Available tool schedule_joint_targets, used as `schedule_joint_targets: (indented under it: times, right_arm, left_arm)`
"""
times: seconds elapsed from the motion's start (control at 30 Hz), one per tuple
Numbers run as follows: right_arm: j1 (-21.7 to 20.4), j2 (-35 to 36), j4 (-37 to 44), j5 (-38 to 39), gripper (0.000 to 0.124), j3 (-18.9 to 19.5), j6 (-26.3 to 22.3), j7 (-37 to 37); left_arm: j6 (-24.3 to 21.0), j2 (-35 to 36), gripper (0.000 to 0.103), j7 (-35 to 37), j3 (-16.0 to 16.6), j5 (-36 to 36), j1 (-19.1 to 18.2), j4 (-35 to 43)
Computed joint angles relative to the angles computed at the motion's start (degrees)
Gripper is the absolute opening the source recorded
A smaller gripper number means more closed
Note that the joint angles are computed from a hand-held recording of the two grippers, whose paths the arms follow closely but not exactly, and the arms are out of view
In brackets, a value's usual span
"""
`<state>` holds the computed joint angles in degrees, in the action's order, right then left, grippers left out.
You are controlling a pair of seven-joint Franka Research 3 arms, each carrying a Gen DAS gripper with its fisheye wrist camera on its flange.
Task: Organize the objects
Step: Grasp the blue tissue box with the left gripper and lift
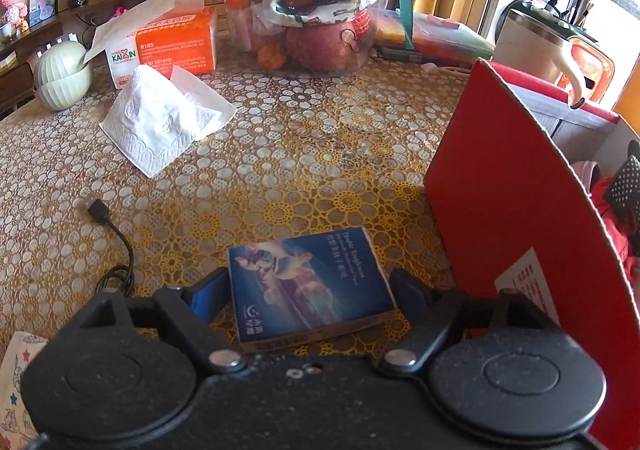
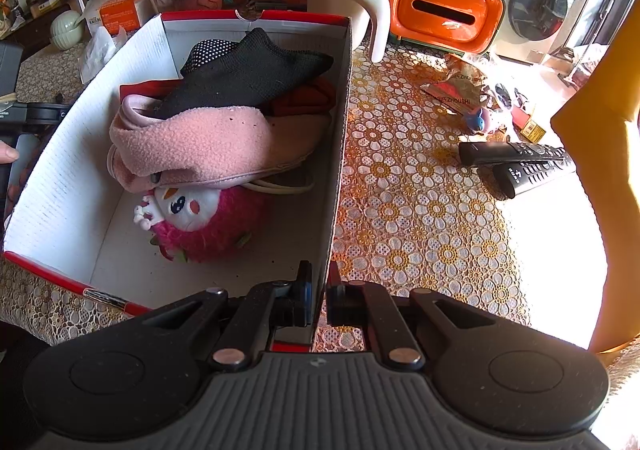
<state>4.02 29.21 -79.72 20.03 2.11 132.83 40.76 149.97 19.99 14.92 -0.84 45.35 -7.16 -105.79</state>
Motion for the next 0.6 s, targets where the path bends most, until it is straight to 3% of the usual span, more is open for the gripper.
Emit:
schedule_joint_targets:
  times: [0.2,0.6]
  right_arm:
    - [-0.02,-0.01,-0.01,-0.01,0.006,0.01,-0.02,0.05]
    - [0.2,-0.06,-0.23,-0.36,0.006,-0.08,0.43,0.25]
  left_arm:
    - [1.22,-0.27,0.08,-0.39,0.08,0.41,0.08,-0.58]
    - [-1.41,-4.72,0.08,2.36,-1.16,-0.86,0.53,-3.78]
